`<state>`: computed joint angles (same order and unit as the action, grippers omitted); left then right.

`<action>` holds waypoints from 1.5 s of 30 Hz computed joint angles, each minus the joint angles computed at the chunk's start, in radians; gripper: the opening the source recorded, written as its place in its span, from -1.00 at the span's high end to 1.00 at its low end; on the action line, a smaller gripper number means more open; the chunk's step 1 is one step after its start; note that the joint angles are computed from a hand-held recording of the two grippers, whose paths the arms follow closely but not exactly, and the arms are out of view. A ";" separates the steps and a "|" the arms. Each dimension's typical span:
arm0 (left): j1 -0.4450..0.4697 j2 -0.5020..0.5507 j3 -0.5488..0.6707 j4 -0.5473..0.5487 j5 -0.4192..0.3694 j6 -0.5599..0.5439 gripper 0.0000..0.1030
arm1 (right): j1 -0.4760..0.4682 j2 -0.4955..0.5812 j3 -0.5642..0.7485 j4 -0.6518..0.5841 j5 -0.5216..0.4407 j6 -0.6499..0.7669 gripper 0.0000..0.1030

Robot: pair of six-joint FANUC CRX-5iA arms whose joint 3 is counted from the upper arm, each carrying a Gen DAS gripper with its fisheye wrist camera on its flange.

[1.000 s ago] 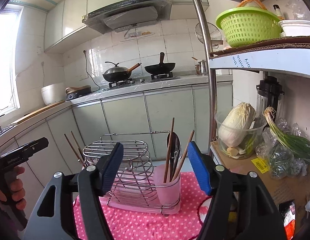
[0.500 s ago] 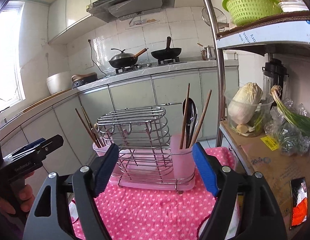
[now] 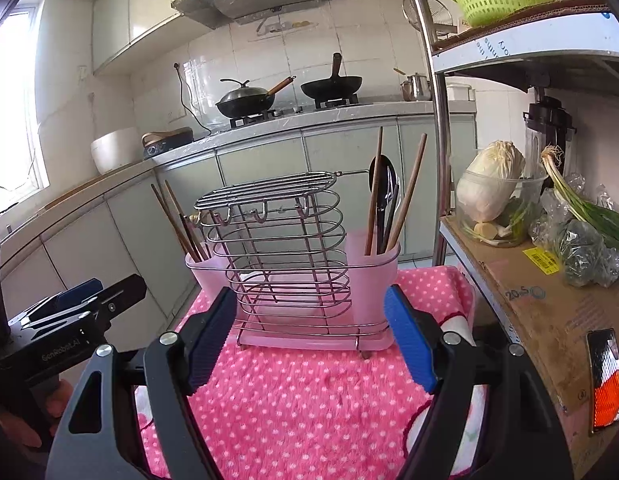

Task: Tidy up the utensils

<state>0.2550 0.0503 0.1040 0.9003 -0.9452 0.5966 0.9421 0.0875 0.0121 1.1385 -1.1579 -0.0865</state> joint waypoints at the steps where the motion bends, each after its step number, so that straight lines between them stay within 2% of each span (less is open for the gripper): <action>1: 0.000 -0.002 -0.004 -0.001 0.002 0.000 -0.67 | 0.001 0.002 0.002 0.000 -0.004 0.003 -0.49; 45: 0.012 -0.011 -0.017 -0.004 -0.011 -0.003 -0.67 | 0.015 0.027 0.026 -0.005 -0.042 0.015 -0.49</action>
